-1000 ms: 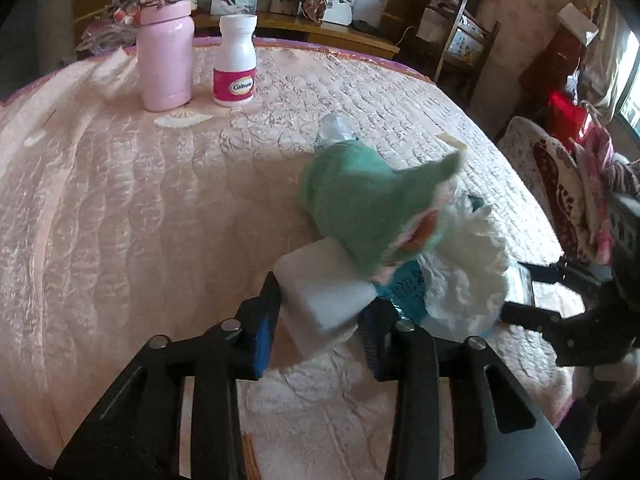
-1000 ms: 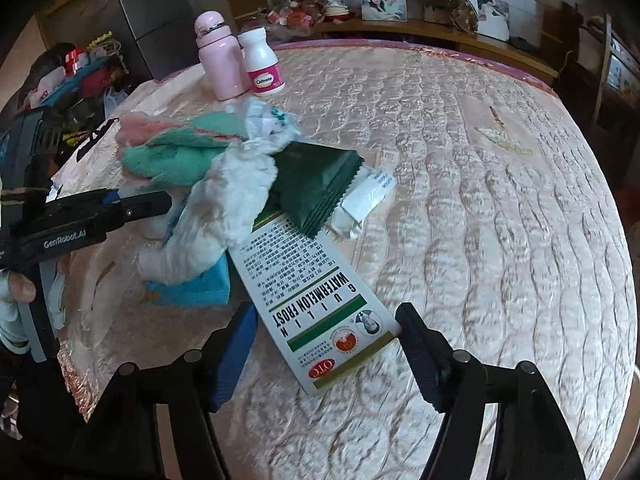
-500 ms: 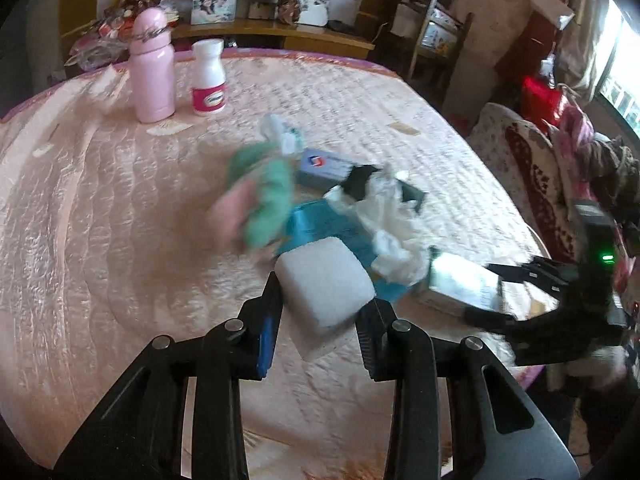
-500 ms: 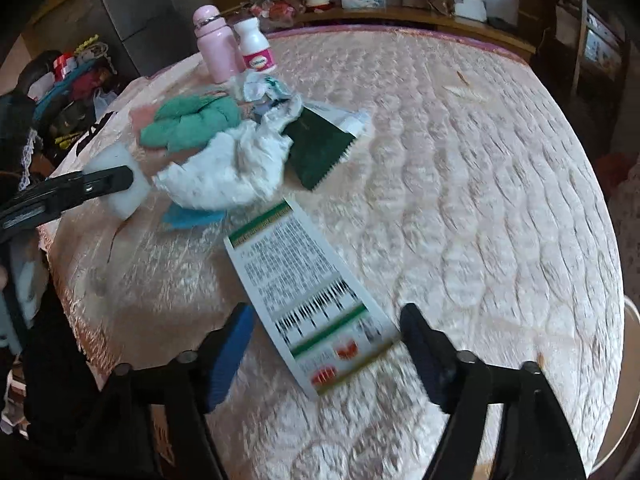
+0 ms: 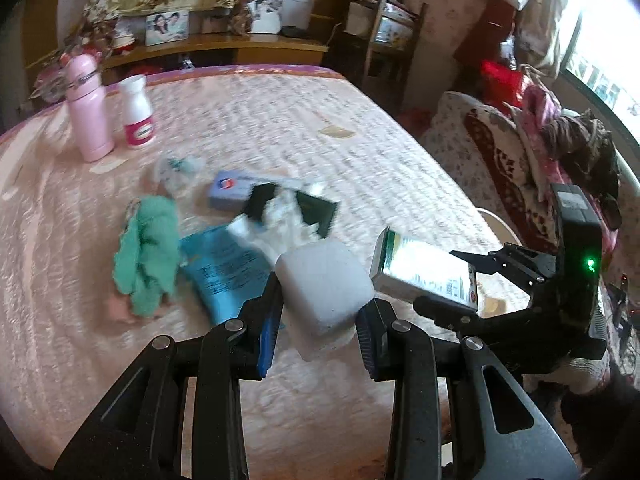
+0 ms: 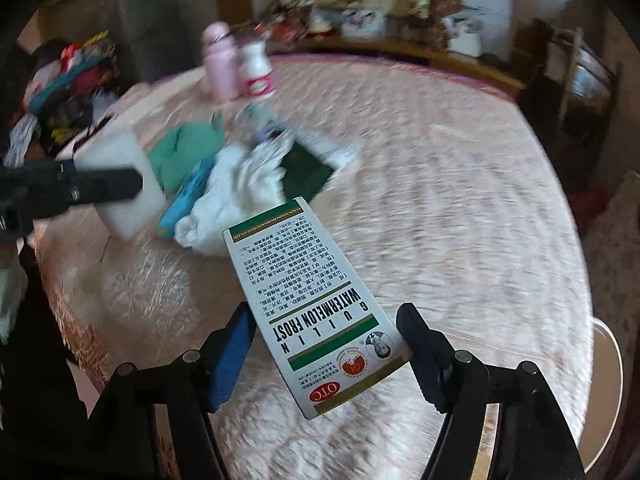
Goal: Collect trash
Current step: 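Carry both items over the white bucket and open both tools to drop them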
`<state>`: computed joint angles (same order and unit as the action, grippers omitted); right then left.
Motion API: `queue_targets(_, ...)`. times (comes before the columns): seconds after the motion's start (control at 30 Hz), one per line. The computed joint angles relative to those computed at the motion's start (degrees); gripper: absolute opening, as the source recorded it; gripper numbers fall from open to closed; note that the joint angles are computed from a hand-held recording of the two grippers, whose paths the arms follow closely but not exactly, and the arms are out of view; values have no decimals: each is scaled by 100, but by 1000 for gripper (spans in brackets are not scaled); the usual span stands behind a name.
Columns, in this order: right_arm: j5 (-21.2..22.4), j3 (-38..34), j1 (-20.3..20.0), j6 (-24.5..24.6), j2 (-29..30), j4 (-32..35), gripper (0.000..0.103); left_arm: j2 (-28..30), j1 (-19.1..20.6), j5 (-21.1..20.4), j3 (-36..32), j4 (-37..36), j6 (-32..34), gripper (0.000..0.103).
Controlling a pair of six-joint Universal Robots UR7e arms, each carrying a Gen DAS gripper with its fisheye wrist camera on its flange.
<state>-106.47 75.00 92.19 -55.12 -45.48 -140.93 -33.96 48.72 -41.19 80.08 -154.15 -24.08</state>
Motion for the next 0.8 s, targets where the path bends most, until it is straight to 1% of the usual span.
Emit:
queue_targets(0.1,44,-39,-69,181,-125,-118,70,241,-26,-126,-350,6,200,32)
queue_targets(0.27,67,-190,-175,420,-247,-125,70,662,-50,-313,-980,161,473,32)
queue_targets(0.57,48,-368,-353,657,-387,-402,70,1281,-62,-576,-1961,491,698,31)
queue_targets(0.8,23,-554,-490,864,-464,-488,70,1808,-74,-670,-2829,905,865,31)
